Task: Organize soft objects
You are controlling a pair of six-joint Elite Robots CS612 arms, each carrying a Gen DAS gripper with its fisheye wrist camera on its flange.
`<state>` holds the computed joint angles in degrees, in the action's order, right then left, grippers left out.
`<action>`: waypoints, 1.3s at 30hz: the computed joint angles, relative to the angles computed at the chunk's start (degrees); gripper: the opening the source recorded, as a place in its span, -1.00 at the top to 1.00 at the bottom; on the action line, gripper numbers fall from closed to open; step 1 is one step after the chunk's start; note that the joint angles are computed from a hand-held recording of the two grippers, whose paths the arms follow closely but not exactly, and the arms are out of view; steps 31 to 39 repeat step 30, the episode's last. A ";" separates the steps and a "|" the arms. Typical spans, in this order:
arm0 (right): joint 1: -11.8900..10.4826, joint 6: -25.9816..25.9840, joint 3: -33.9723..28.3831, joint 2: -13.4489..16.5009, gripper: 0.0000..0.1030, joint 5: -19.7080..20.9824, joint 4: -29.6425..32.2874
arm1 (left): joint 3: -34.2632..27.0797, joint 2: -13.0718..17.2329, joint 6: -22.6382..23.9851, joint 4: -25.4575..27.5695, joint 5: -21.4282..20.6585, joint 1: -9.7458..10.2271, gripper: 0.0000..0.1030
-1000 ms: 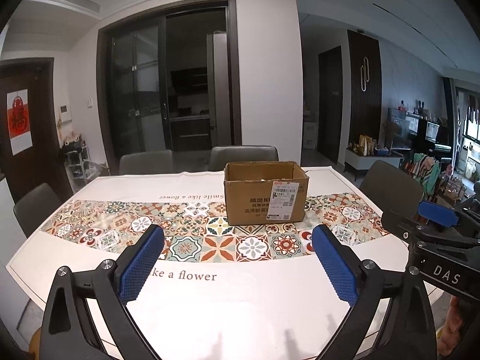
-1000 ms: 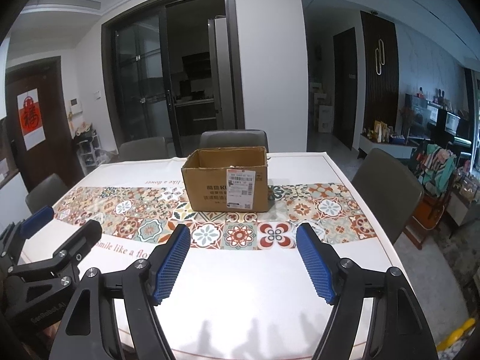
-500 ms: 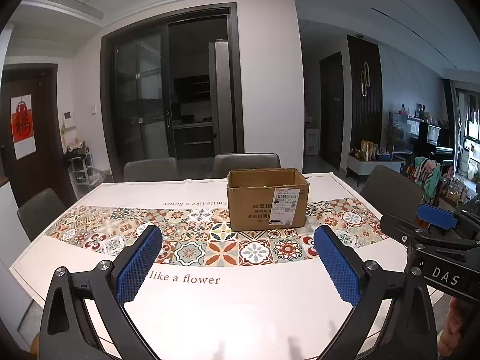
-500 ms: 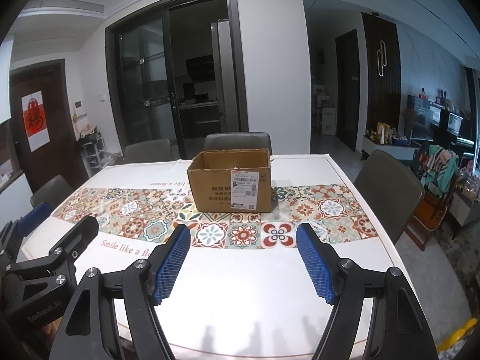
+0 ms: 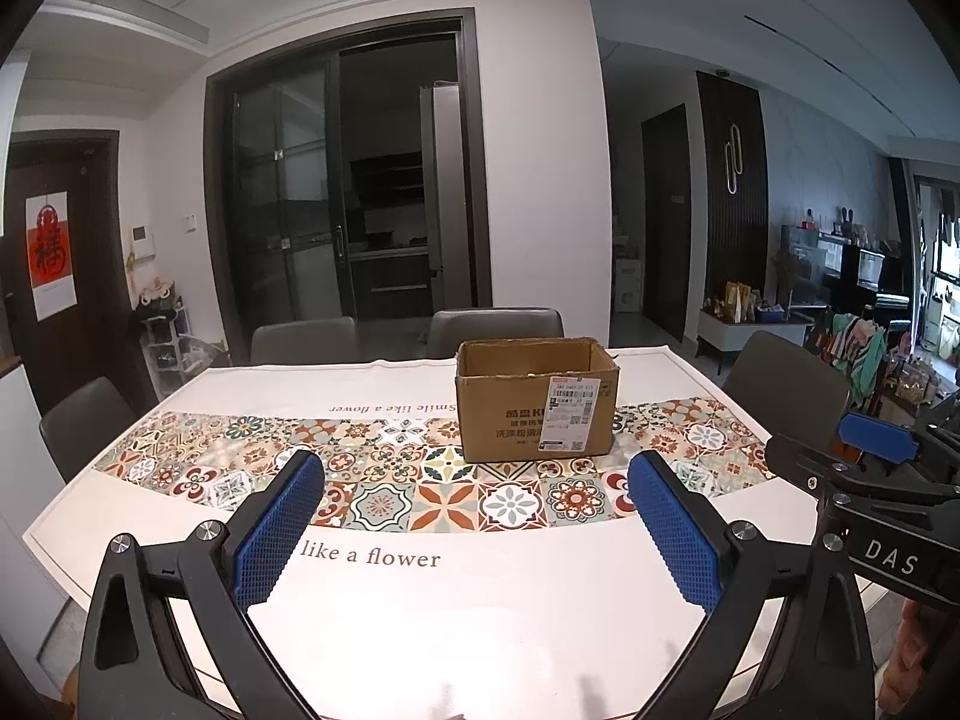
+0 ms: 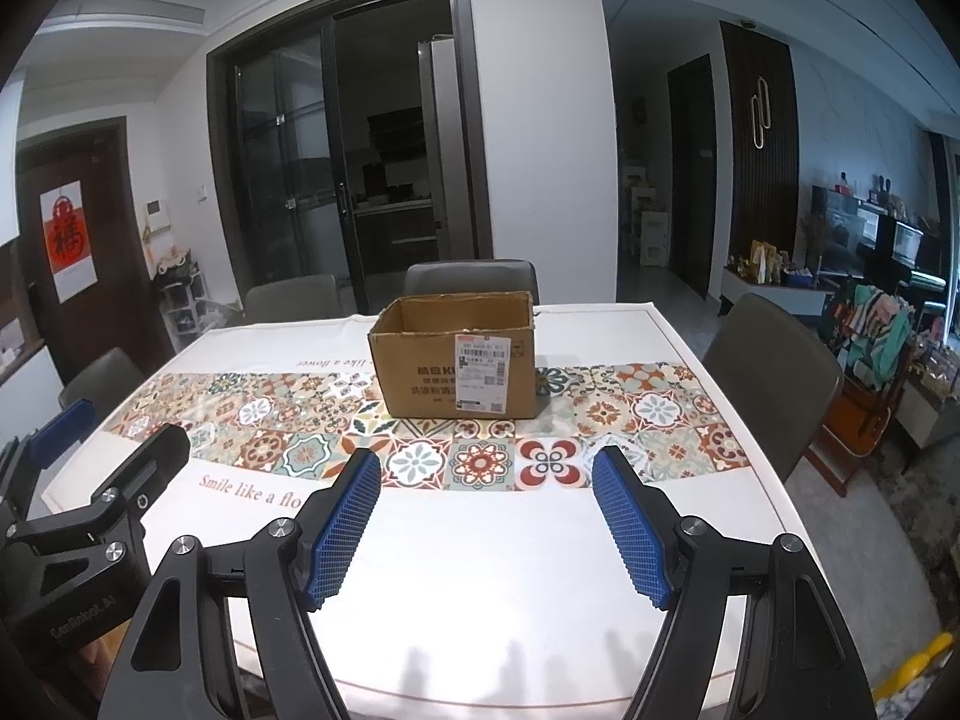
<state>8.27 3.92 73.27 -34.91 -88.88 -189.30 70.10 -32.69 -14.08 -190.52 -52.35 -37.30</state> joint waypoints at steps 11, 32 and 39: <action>-0.09 -0.02 0.62 -0.26 -0.44 -0.27 -0.52 | -0.41 0.16 -0.13 0.48 0.02 -0.01 -1.00; -0.34 -0.03 0.81 -0.40 -0.44 -0.14 -0.21 | -0.60 0.41 -0.24 0.81 -0.25 -0.01 -1.00; -0.34 -0.03 0.81 -0.40 -0.44 -0.14 -0.21 | -0.60 0.41 -0.24 0.81 -0.25 -0.01 -1.00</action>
